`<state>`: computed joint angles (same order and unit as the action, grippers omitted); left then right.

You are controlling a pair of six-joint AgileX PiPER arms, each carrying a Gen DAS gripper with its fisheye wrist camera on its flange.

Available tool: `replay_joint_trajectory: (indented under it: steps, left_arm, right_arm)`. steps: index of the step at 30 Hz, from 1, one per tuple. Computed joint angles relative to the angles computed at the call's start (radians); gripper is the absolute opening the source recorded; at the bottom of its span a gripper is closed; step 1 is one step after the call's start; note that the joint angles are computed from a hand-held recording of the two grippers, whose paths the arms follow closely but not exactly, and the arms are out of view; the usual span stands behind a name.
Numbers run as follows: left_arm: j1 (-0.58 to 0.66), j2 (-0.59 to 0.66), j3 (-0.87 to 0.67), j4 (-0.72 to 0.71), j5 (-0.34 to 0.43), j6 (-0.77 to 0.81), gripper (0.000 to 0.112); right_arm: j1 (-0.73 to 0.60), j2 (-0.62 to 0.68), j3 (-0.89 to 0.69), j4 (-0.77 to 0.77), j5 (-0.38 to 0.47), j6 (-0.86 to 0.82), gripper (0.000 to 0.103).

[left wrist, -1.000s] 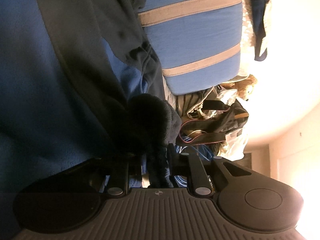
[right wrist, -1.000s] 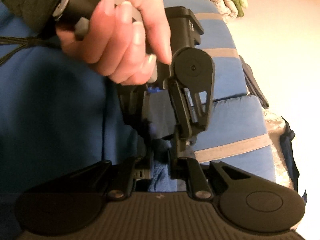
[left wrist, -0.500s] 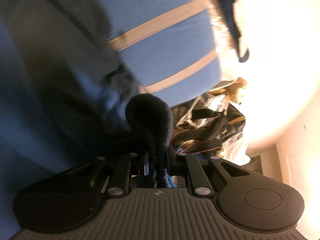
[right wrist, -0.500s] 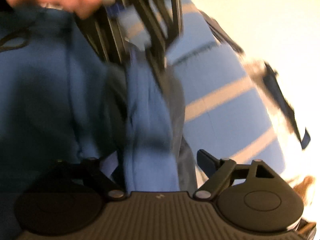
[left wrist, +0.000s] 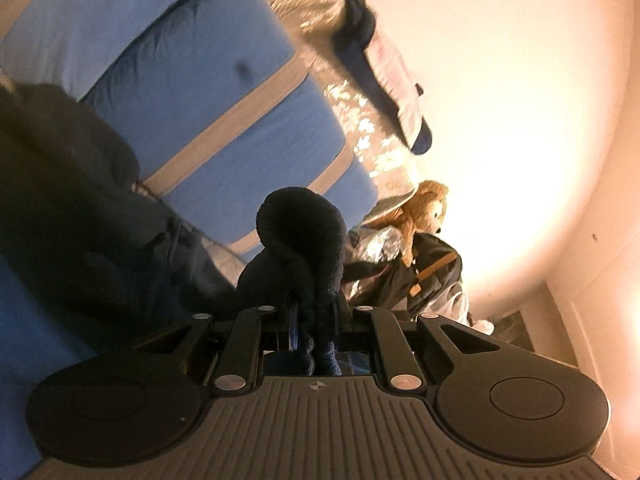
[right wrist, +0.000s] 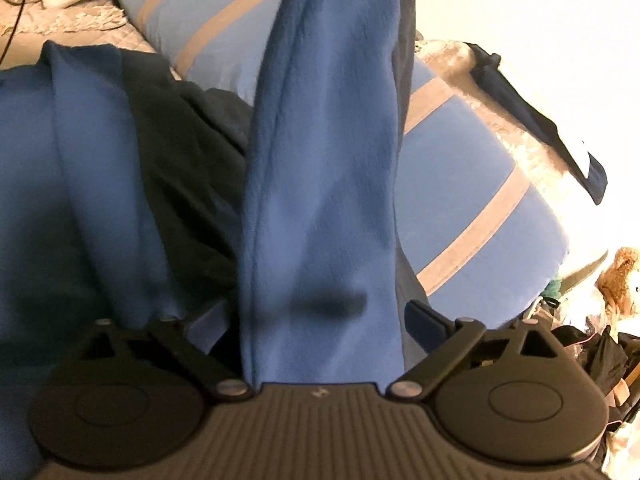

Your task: Fold clothes

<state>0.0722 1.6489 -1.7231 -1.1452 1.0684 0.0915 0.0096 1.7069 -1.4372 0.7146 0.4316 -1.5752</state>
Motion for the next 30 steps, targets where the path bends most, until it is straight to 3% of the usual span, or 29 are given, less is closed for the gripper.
replay_joint_trajectory:
  steps: [5, 10, 20, 24, 30]
  left_arm:
    - [0.031, 0.009, -0.077, 0.016, 0.015, -0.058, 0.015]
    - [0.057, 0.024, -0.137, 0.028, 0.017, -0.118, 0.015]
    - [0.093, 0.072, -0.253, 0.035, 0.045, -0.202, 0.015]
    - [0.111, 0.098, -0.315, 0.043, 0.063, -0.235, 0.015]
    - [0.150, 0.134, -0.401, 0.035, 0.091, -0.283, 0.015]
  right_arm:
    - [0.000, 0.017, -0.060, -0.121, 0.066, 0.191, 0.100]
    - [-0.040, 0.035, -0.089, -0.143, 0.134, 0.235, 0.102]
    - [-0.148, 0.115, -0.144, 0.041, 0.311, 0.223, 0.103]
    - [-0.123, 0.144, -0.151, 0.071, 0.274, 0.244, 0.103]
    - [-0.053, 0.213, -0.224, 0.001, 0.171, 0.414, 0.103]
